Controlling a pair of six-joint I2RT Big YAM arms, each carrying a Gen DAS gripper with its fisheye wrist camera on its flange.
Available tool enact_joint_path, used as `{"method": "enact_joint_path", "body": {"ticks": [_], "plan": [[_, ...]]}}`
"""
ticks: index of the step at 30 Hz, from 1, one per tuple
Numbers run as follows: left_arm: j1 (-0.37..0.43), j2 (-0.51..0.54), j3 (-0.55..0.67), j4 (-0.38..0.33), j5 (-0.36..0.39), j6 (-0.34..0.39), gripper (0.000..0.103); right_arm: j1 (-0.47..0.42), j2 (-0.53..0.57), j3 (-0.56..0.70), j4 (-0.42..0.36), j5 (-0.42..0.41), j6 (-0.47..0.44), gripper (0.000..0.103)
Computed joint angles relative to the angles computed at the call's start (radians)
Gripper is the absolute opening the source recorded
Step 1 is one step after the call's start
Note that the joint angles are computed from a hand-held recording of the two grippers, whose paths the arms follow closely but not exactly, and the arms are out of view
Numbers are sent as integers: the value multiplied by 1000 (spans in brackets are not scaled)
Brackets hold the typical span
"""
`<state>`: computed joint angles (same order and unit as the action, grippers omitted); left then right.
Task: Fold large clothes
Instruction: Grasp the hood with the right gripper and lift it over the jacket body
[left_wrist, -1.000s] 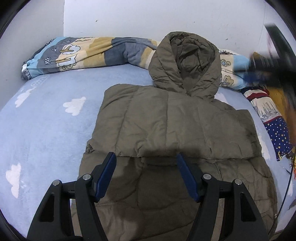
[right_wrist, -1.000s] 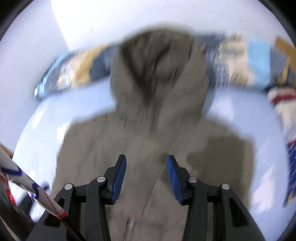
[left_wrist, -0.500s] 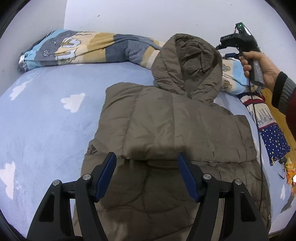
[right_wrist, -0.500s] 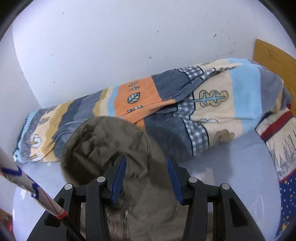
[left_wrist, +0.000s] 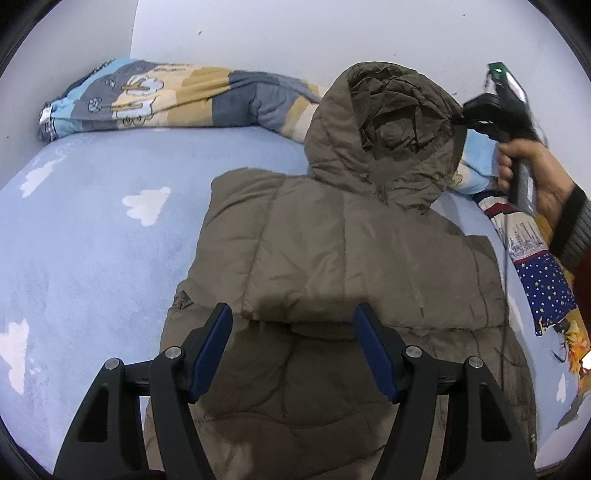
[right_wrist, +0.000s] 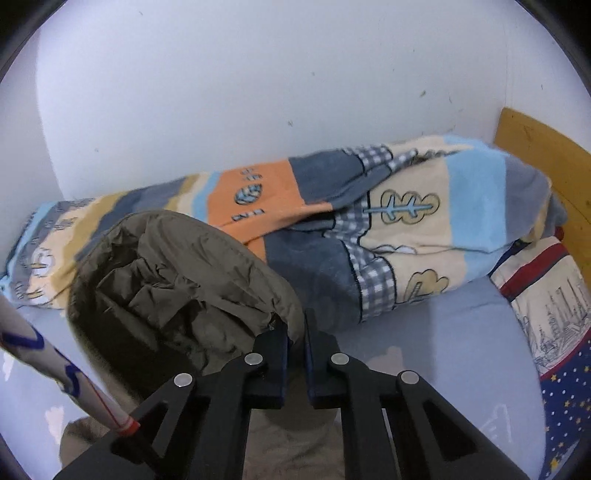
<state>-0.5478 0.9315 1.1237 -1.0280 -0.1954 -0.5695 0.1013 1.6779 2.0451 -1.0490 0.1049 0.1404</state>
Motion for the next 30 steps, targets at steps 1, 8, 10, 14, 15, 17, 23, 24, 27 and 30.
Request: {"method": "enact_joint_path", "body": {"ticks": [1, 8, 10, 14, 15, 17, 23, 24, 27, 30], "plan": [[-8, -1, 5, -2, -13, 1, 68, 0, -35, -32, 4, -13, -7, 7], [-33, -18, 27, -3, -45, -14, 68, 24, -339, -317, 58, -59, -65, 7], [-32, -28, 30, -1, -51, -19, 68, 39, -447, -424, 66, -63, -72, 7], [-31, -49, 34, 11, -65, -38, 68, 69, -637, -619, 64, -53, -59, 7], [-30, -50, 36, 12, -66, -41, 68, 67, -689, -676, 63, -69, -41, 7], [-32, -50, 36, 18, -63, -49, 68, 65, -788, -788, 54, -86, 7, 7], [-71, -11, 42, 9, -84, -29, 68, 106, -796, -1007, 102, 60, -53, 7], [-78, -4, 45, 6, -90, -30, 68, 99, -778, -1021, 115, 61, -59, 7], [-94, 16, 51, 2, -78, -34, 68, 85, -729, -1029, 159, 48, -68, 7], [-117, 37, 57, 2, -93, -15, 68, 98, -729, -1044, 180, 82, -84, 9]]}}
